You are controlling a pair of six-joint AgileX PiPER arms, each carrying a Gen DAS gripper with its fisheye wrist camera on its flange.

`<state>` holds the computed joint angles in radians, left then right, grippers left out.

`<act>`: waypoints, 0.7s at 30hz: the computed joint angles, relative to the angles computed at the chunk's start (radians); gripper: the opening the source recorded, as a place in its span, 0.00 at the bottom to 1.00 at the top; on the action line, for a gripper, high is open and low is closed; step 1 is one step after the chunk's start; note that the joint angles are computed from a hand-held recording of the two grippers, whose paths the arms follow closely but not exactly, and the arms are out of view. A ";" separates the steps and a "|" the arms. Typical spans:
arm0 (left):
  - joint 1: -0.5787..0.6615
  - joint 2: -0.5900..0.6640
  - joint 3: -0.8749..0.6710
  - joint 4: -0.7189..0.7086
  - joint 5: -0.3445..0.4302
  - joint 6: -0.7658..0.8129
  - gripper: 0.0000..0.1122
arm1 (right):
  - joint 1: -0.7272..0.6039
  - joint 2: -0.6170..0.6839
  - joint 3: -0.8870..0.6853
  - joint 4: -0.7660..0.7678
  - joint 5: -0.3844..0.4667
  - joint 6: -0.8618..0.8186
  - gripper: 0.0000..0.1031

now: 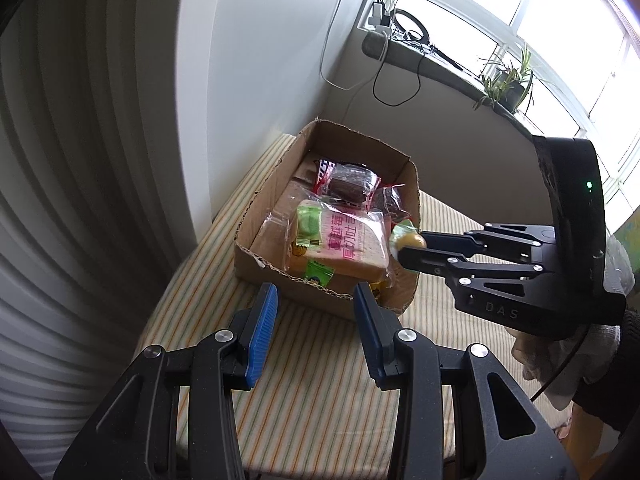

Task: Organize snacks

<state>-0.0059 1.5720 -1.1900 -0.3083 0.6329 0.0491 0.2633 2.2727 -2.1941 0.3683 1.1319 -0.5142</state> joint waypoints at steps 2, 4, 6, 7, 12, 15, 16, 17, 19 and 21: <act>-0.004 -0.001 -0.001 0.005 0.002 -0.005 0.34 | 0.008 -0.002 -0.004 -0.011 -0.005 0.011 0.28; -0.012 -0.008 0.001 0.016 0.001 -0.016 0.34 | 0.013 -0.007 -0.005 -0.020 -0.007 0.022 0.28; -0.020 -0.015 0.003 0.029 0.000 -0.026 0.34 | 0.008 -0.013 -0.003 -0.012 -0.004 0.023 0.29; -0.022 -0.018 0.002 0.033 0.000 -0.030 0.34 | 0.006 -0.018 0.001 -0.010 -0.006 0.025 0.30; -0.037 -0.037 0.006 0.061 0.001 -0.062 0.34 | -0.009 -0.033 0.003 0.000 -0.008 0.033 0.40; -0.050 -0.058 0.009 0.091 0.005 -0.092 0.34 | -0.022 -0.078 0.052 0.016 -0.021 0.027 0.40; -0.054 -0.064 0.006 0.100 0.009 -0.103 0.34 | -0.026 -0.101 0.079 0.018 -0.031 0.025 0.40; -0.061 -0.069 0.004 0.113 0.012 -0.120 0.34 | -0.028 -0.114 0.095 0.020 -0.035 0.022 0.40; -0.080 -0.081 -0.011 0.163 0.028 -0.171 0.34 | -0.036 -0.155 0.138 0.028 -0.046 0.019 0.41; -0.101 -0.097 -0.022 0.217 0.039 -0.216 0.34 | -0.043 -0.202 0.186 0.032 -0.058 0.023 0.41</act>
